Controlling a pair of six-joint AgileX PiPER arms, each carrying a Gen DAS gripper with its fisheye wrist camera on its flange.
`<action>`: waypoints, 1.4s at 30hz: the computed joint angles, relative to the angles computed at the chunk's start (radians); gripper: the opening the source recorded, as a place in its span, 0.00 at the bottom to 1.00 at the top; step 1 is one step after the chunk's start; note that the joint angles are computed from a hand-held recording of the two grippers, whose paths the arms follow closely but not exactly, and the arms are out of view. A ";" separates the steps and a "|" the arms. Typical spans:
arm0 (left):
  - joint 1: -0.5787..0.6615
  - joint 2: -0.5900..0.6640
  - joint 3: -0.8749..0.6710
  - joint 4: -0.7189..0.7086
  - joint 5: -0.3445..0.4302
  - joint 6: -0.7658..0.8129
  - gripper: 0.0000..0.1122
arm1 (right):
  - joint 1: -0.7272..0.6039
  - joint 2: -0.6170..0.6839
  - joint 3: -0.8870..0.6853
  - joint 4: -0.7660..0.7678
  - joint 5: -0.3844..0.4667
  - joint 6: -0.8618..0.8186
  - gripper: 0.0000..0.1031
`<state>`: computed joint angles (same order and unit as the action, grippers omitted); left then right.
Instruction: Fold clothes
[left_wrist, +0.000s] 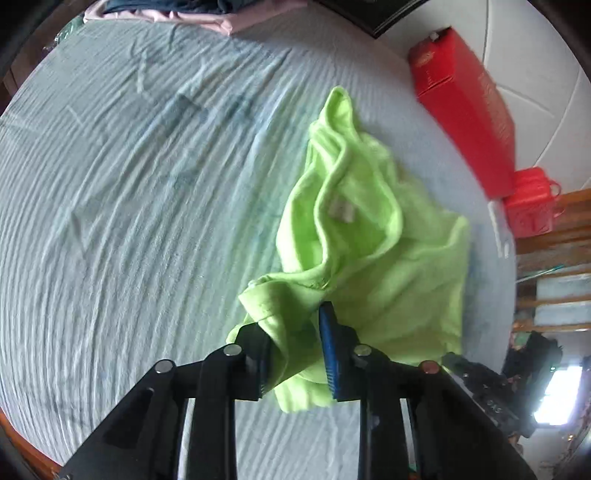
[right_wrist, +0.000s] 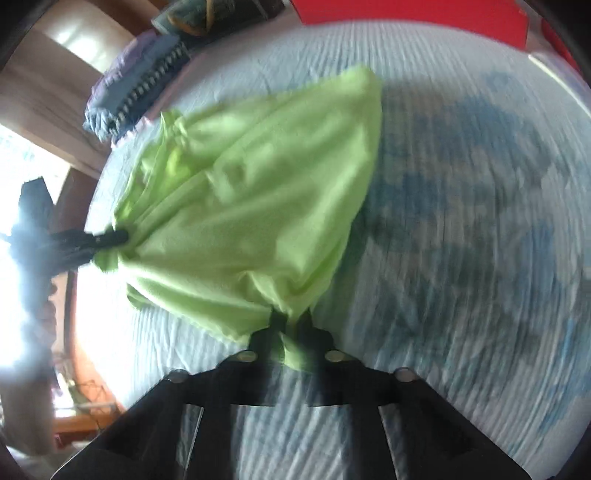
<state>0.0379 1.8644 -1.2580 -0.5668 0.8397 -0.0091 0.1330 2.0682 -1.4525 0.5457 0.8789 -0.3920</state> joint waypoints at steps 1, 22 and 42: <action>0.007 -0.023 0.015 0.012 0.001 -0.018 0.19 | -0.004 -0.009 -0.004 -0.010 0.013 -0.003 0.08; -0.237 0.418 -0.765 0.269 0.193 -0.084 0.60 | -0.017 0.294 -0.613 -0.053 0.158 0.148 0.16; -0.154 0.208 -0.378 0.419 0.062 -0.220 0.80 | -0.060 0.136 -0.260 -0.056 -0.008 0.215 0.73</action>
